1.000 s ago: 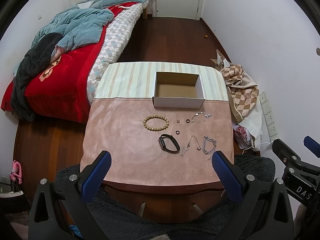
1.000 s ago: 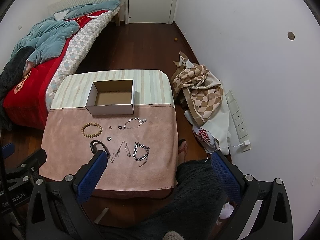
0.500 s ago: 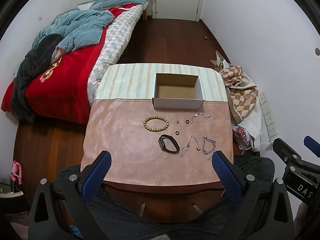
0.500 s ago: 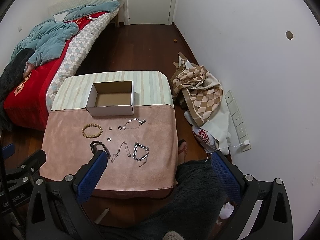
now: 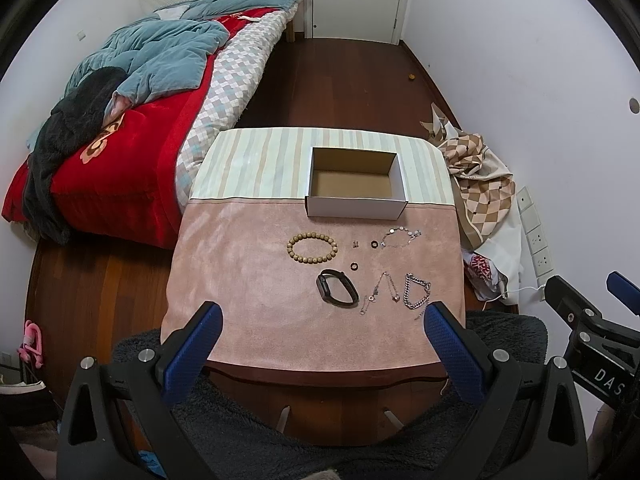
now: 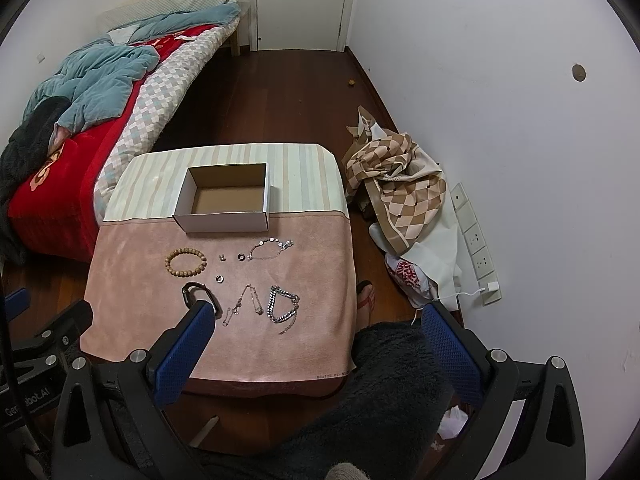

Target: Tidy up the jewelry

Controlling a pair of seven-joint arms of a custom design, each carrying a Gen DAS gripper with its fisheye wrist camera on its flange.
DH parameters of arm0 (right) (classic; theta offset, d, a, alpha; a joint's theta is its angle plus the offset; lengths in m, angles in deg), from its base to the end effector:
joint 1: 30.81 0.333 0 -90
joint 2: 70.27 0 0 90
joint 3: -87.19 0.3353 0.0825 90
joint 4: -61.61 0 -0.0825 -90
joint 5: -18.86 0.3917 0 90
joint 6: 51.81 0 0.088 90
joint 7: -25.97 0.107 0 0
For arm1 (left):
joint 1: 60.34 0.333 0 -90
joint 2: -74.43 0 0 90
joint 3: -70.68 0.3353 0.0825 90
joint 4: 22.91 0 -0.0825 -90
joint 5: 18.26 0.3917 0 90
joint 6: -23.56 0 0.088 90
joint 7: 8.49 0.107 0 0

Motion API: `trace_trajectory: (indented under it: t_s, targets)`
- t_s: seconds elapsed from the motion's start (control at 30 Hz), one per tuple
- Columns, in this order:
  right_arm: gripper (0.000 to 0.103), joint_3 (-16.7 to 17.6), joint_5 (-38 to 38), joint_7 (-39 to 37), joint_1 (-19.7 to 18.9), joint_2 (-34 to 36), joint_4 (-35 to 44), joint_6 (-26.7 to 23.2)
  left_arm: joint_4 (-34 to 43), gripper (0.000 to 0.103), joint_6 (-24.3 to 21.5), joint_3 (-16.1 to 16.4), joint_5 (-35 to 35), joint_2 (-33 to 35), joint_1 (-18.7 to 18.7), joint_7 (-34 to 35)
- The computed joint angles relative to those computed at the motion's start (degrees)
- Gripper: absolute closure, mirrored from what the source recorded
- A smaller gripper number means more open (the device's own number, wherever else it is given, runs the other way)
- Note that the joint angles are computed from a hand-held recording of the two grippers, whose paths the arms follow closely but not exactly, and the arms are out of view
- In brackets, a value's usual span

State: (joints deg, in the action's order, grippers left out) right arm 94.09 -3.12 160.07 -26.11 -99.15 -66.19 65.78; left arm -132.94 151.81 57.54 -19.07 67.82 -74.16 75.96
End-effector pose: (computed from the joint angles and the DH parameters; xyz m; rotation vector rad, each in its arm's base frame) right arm 0.4223 0.0764 0.6173 -1.5319 2.4365 -0.7344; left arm 0.5043 -0.2639 0.6029 -1.6216 2.3724 -0.5414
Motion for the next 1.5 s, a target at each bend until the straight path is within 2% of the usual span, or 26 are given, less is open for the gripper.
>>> trace_trajectory:
  t_s: [0.17,0.37,0.43,0.57,0.7,0.87,1.13,1.2,1.27,1.33,1.4,1.47,1.5]
  targets:
    - [0.000,-0.28,0.12,0.77,-0.17,-0.34,-0.77,1.40,0.09,0.000,0.82,-0.22,1.06,0.20,-0.08,-0.65]
    - [0.000,-1.93,0.14,2.90,-2.06,1.40,-2.96,6.47,1.95,0.000,4.95,-0.67,9.33,5.00,0.35,-7.95]
    - [0.000,-2.59,-0.05,3.65,-3.07,3.02,-3.68,8.16,3.12,0.000,5.59,-0.64,13.98,7.82,0.06,-11.03]
    - [0.000,-4.53,0.65,4.48,-4.56,7.60,-5.30,11.50,4.51,0.000,5.10,0.25,17.90,12.95,-0.79,-12.70]
    - [0.002,-8.29,6.90,0.84,-4.61,14.19,-7.33,16.65,6.76,0.000,2.76,1.03,20.25,18.41,-2.26,-13.32]
    - [0.014,-9.59,12.36,-2.63,-4.71,22.25,-9.16,22.02,8.80,0.001,-0.17,1.82,20.57,23.98,-3.61,-12.65]
    - [0.023,-9.37,13.79,-3.64,-3.05,29.57,-9.13,27.41,12.01,0.002,-4.20,1.62,10.43,30.34,-1.74,-9.88]
    - [0.024,-9.45,14.22,-4.02,-2.67,30.46,-8.78,27.67,12.67,0.012,-4.71,1.39,8.13,31.45,-1.37,-9.36]
    - [0.026,-9.52,14.16,-4.09,-2.32,30.97,-8.60,27.68,13.22,0.017,-4.92,1.34,6.92,32.45,-1.32,-8.93]
    - [0.030,-9.63,14.86,-4.64,-2.15,31.66,-8.12,27.34,13.43,0.028,-4.64,1.44,6.65,33.27,-1.61,-8.68]
    - [0.037,-9.80,15.50,-4.80,-2.08,32.06,-8.14,27.28,13.73,0.054,-4.67,1.47,6.51,34.15,-1.71,-7.92]
    - [0.039,-9.94,13.77,-3.56,-1.80,31.69,-8.50,27.65,12.93,0.074,-3.73,1.46,6.21,34.16,-1.64,-7.19]
    - [0.042,-10.05,13.31,-3.28,-1.82,31.64,-8.65,27.88,11.48,0.082,-1.76,1.80,7.34,33.36,-2.03,-7.27]
